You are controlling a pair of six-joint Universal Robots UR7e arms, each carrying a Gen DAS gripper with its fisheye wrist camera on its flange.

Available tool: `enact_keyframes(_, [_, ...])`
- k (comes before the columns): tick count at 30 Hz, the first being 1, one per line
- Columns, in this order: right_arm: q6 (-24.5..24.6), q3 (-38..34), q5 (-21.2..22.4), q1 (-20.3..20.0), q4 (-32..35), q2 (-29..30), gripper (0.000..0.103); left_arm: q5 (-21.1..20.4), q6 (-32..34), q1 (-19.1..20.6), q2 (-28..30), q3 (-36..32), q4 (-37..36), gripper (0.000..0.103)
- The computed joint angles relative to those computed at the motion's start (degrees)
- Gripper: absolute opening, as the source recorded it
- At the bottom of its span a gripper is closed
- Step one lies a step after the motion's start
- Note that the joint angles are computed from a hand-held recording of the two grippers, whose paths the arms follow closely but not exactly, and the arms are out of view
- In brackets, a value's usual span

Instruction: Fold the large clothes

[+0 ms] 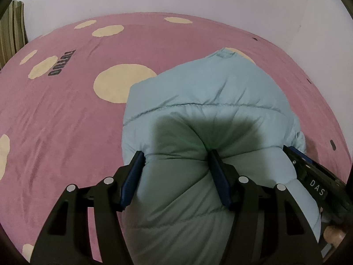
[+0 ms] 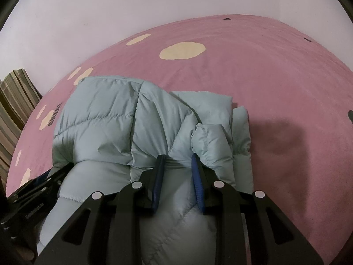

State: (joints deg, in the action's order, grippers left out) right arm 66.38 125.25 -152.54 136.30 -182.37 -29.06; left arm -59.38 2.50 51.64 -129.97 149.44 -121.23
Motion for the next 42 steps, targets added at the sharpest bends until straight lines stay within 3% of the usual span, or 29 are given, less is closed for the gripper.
enact_keyframes(18, [0.6,-0.3,-0.9,0.0,1.6,0.1,0.026,0.0,0.6,0.2,0.6,0.7,-1.7,0.061])
enact_keyframes(27, [2.1,-0.1,-1.4,1.0,3.6,-0.9,0.028,2.4,-3.6,-4.3,-2.7,-0.2,5.8,0.061])
enact_keyframes(30, [1.4,0.6,-0.6,1.6,1.5,-1.4,0.035,1.5,-4.5,-4.4,-3.4,-1.2,7.8,0.062])
enact_keyframes(37, [3.1,1.0,-0.8,4.8,0.8,-3.3,0.066,-1.4,-8.1,-3.6,-5.4,-4.7,13.0,0.068])
enact_keyframes(42, [7.0,2.3,-2.0,7.3,0.8,-5.2,0.070,-5.1,-9.6,0.8,-5.9,-7.5,13.5,0.073])
